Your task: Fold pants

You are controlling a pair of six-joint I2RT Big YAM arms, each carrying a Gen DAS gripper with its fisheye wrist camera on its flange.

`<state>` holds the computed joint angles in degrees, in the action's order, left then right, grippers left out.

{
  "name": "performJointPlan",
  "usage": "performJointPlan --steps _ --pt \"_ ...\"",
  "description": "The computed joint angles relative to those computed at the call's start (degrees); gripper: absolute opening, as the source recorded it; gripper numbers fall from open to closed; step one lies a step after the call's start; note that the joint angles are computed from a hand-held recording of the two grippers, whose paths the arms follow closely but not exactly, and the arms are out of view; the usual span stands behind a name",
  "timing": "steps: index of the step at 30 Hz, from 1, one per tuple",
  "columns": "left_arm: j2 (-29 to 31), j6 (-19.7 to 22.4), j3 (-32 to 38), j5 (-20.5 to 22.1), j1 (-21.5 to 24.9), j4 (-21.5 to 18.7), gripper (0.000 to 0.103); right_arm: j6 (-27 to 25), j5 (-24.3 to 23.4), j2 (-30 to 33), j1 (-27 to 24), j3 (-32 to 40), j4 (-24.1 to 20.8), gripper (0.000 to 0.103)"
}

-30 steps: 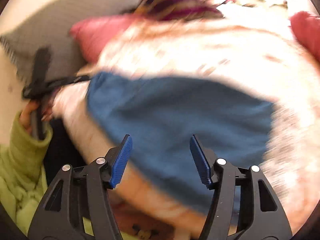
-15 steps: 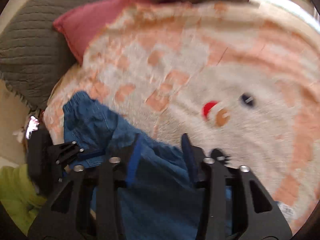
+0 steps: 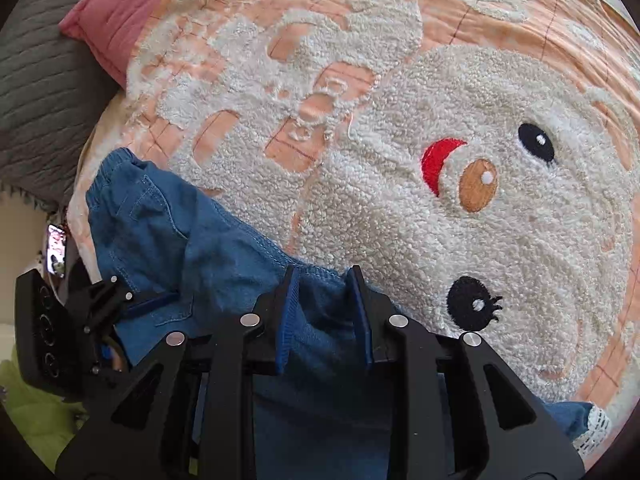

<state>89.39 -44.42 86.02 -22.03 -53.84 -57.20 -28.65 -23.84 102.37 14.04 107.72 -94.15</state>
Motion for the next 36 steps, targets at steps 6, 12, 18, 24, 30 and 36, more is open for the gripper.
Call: performJointPlan --steps 6,12,18,24,30,36 --pt "0.00 -0.08 -0.02 -0.26 -0.11 -0.06 0.044 0.53 -2.79 -5.03 -0.82 -5.94 9.18 0.002" --pt "-0.04 -0.16 -0.06 -0.66 -0.20 0.07 0.045 5.60 -4.27 -4.31 -1.17 -6.35 14.87 0.002" --pt "-0.24 -0.36 -0.28 -0.58 -0.24 0.29 0.046 11.56 -5.40 -5.56 -2.30 -9.04 22.17 0.003" --pt "-0.32 -0.41 -0.36 -0.44 -0.07 0.43 0.046 9.13 -7.04 -10.75 -4.60 -10.98 25.54 0.007" --pt "-0.11 -0.36 -0.32 -1.45 -0.25 0.47 0.046 2.26 0.38 -7.28 -0.69 -10.26 19.80 0.035" --pt "0.00 -0.38 -0.29 -2.00 -0.39 0.58 0.046 1.39 1.84 -7.83 0.76 -13.91 23.15 0.003"
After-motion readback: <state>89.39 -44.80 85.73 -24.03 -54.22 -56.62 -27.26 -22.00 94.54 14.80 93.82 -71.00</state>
